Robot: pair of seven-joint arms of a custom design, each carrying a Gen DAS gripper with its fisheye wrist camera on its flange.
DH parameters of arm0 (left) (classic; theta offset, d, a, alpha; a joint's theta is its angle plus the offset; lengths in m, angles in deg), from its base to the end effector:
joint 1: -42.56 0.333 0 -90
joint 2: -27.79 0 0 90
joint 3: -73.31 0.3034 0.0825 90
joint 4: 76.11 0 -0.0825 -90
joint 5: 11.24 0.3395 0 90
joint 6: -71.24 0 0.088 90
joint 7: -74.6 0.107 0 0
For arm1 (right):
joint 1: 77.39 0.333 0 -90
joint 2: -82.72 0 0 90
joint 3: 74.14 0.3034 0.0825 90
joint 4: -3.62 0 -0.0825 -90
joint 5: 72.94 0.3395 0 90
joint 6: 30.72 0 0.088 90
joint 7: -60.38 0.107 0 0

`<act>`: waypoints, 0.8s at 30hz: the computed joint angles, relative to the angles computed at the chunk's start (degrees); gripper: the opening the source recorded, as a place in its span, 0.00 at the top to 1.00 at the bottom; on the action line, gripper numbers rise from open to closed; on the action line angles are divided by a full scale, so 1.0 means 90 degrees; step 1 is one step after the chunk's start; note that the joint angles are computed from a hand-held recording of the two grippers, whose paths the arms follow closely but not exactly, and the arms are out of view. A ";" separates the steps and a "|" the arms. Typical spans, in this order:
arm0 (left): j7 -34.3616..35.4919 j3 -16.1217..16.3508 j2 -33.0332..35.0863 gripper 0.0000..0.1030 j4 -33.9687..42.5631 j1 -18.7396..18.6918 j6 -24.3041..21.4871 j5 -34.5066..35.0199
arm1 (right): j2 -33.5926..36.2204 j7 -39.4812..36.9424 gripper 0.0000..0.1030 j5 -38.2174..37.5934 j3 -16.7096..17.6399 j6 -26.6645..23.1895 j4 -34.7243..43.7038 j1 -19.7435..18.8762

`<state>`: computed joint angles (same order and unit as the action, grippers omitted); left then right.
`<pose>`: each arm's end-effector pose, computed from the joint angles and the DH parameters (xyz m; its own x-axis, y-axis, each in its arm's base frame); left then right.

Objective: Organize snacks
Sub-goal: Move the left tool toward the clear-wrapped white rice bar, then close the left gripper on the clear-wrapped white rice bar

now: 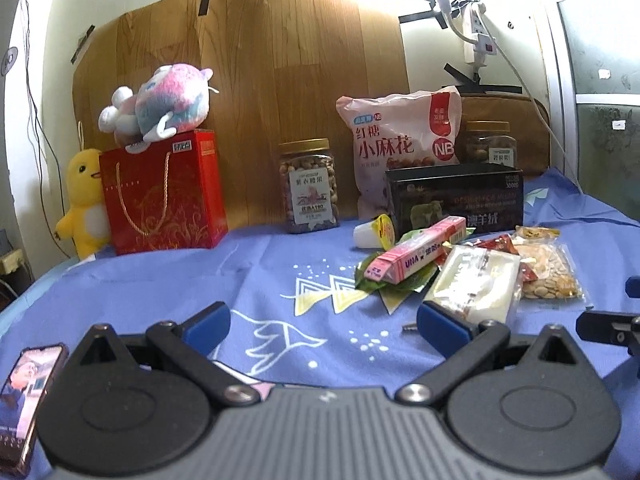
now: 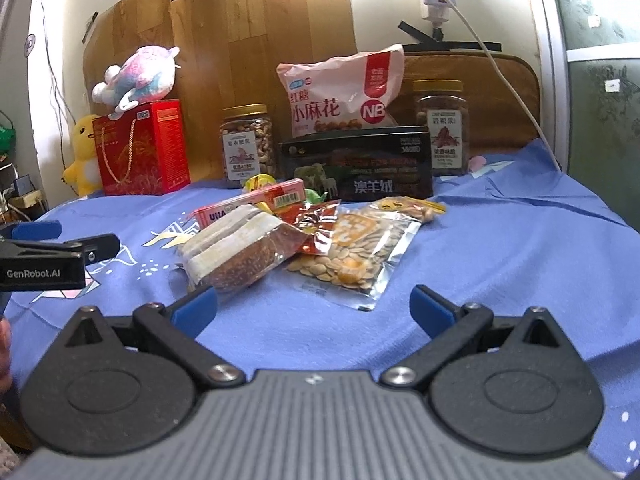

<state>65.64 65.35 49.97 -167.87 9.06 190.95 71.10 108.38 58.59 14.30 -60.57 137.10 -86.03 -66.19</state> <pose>0.5278 -0.3832 0.4614 0.3522 -0.9282 -0.1200 -0.3696 -0.0201 -0.9290 0.6348 0.1932 0.4504 0.5912 -0.7982 -0.1159 -0.3820 -0.1505 -0.9118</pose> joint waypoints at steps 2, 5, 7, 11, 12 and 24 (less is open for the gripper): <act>0.0017 0.0006 -0.0086 0.00 -0.0115 0.0091 0.0231 0.0024 | -0.0006 0.0076 0.08 -0.0183 -0.0015 -0.0086 -0.0021 0.0026; -0.0101 -0.0017 -0.0322 0.00 -0.0399 0.0402 0.1091 0.0041 | -0.0041 0.0021 0.18 -0.0382 -0.0011 -0.0271 -0.0090 0.0018; -0.0118 -0.0038 -0.0403 0.00 -0.0457 0.0601 0.1623 -0.0018 | -0.0039 0.0083 0.25 -0.0603 -0.0027 -0.0395 -0.0096 0.0038; 0.0191 -0.0029 -0.0352 0.09 -0.0338 0.0910 0.2776 -0.0051 | 0.0064 0.0613 0.34 -0.1329 -0.0108 -0.0709 0.0051 0.0093; 0.0312 -0.0016 -0.0296 0.11 -0.0251 0.0968 0.3052 -0.0070 | 0.0111 0.0767 0.34 -0.1503 -0.0114 -0.0796 0.0130 0.0097; 0.3155 -0.0183 0.0838 0.24 0.1008 0.1560 0.4575 -0.2835 | 0.0852 0.2529 0.33 -0.3716 -0.0251 -0.1923 0.1273 0.0169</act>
<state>94.04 63.70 57.51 -158.79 23.11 232.13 45.58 116.05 81.35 -19.14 -62.83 119.79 -74.57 -64.67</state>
